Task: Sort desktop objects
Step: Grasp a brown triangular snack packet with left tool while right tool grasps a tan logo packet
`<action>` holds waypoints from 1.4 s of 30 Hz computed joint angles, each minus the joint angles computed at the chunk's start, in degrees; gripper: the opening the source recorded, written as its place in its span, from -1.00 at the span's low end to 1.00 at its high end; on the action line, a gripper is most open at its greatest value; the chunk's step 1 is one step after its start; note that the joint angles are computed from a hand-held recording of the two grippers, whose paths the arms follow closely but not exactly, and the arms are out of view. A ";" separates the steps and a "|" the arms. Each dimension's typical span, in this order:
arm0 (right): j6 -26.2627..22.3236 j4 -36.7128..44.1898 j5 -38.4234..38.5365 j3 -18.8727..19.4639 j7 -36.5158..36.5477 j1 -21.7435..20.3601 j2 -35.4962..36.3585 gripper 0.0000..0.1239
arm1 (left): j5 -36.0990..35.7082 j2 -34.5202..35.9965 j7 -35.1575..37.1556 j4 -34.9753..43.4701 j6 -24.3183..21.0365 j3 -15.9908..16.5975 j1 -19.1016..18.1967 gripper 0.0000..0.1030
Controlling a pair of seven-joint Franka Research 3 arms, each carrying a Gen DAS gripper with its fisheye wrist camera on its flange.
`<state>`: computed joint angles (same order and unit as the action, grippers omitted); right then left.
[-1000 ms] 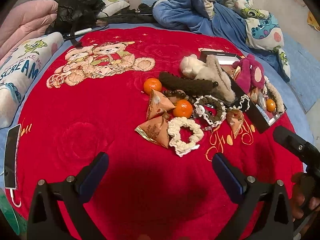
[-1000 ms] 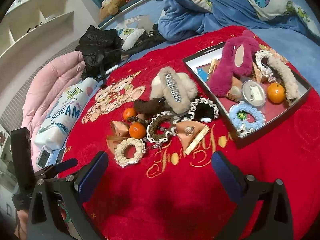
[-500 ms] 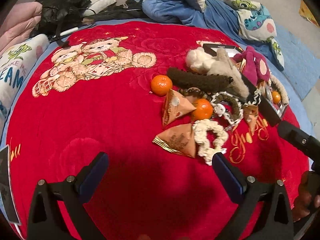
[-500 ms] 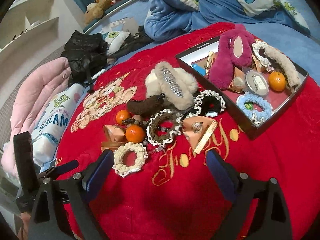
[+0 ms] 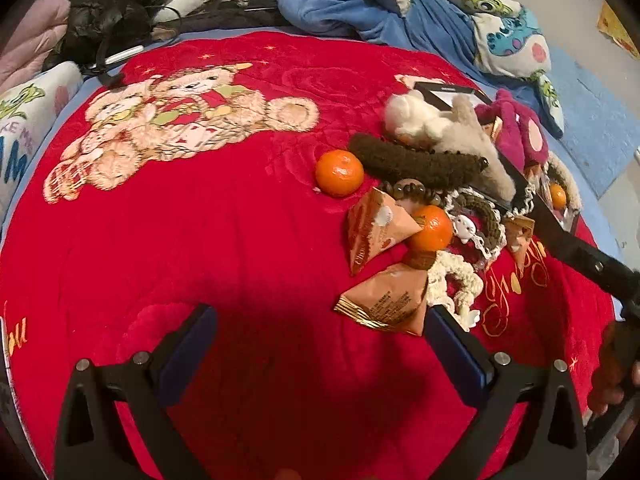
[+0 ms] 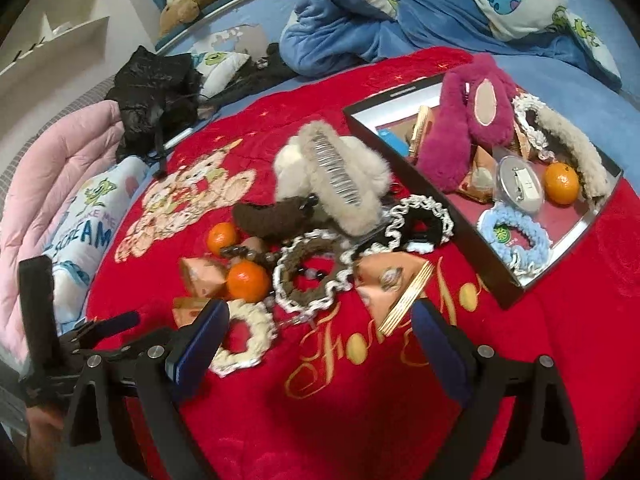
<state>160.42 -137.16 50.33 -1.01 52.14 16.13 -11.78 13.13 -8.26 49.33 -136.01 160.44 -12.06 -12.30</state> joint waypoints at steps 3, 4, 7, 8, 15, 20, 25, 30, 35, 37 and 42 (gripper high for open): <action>-0.07 0.84 -0.39 0.02 0.83 -0.39 1.41 0.49 | -0.37 1.27 1.27 1.14 -0.45 0.05 -0.29 1.00; -0.03 1.02 -1.02 0.18 1.17 -0.59 1.82 0.47 | -0.22 1.87 1.55 1.73 -0.71 -0.02 -0.30 1.00; 0.26 1.43 -3.10 0.67 2.07 -1.09 2.98 0.43 | 2.74 3.37 -0.73 3.27 -1.60 -0.59 0.27 1.00; 0.00 1.68 -3.34 0.67 2.32 -1.21 3.39 0.39 | 2.40 3.80 -0.28 3.51 -1.47 -0.49 0.14 1.00; -1.29 3.23 -2.94 0.81 2.33 -2.26 5.86 0.26 | 5.39 7.17 -1.79 6.31 -2.68 -0.59 -0.02 1.00; -0.96 4.57 -2.95 1.14 2.26 -2.95 7.72 0.26 | 12.07 9.15 -7.66 7.85 -3.31 -0.33 -0.04 1.00; -0.22 6.50 -0.47 1.56 1.03 -3.64 10.54 0.26 | 26.33 11.02 -18.35 8.88 -2.95 0.60 -0.89 1.00; 3.43 5.70 2.50 2.81 -1.86 -3.64 11.27 0.29 | 32.93 10.57 -24.48 7.23 1.29 1.27 -0.37 1.00; 5.62 4.94 -7.84 3.48 5.03 -3.27 11.72 0.46 | 36.89 10.78 -27.78 7.13 2.78 1.47 -0.08 1.00; 7.02 4.38 -10.22 3.71 6.25 -3.02 11.81 0.49 | 37.98 10.97 -28.62 7.22 3.42 1.58 0.06 1.00; 8.01 4.01 2.62 3.58 -3.57 -2.66 11.12 0.29 | 38.28 10.86 -28.86 7.15 3.56 1.50 0.14 1.00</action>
